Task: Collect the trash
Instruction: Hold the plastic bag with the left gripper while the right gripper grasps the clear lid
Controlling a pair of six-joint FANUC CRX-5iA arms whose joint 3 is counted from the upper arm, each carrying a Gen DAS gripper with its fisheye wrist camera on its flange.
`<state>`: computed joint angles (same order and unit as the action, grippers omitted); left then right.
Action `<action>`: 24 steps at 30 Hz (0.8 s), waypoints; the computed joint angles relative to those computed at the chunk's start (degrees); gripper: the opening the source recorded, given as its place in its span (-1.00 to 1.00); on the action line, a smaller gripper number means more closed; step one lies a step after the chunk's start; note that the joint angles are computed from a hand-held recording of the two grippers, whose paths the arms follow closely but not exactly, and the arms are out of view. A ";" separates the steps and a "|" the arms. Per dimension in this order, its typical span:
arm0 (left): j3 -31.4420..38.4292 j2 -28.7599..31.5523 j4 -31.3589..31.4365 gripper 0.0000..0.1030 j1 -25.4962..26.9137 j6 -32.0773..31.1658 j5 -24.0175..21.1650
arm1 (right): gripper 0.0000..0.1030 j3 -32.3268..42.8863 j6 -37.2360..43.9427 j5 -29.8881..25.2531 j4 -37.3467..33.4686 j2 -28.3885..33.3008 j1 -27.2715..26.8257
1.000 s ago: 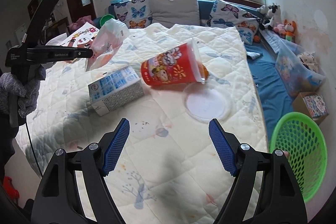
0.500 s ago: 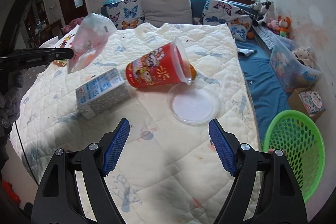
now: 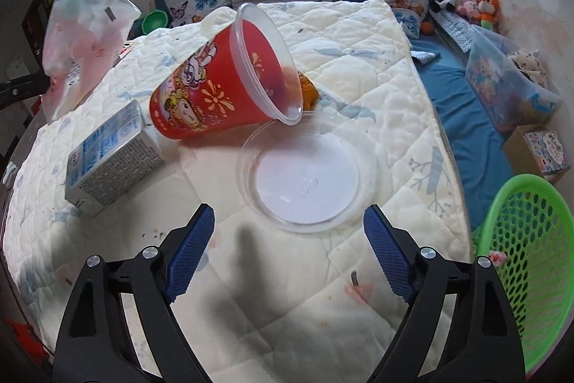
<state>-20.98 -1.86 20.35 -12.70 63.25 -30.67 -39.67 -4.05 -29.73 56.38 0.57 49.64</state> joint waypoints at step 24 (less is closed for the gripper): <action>0.45 1.48 0.53 -0.88 -1.71 -0.05 0.22 | 0.70 2.29 1.16 1.13 -0.35 3.61 -2.97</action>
<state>-20.54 -0.38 20.88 -14.40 63.20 -30.45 -37.38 -2.89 -28.60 56.03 4.19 46.67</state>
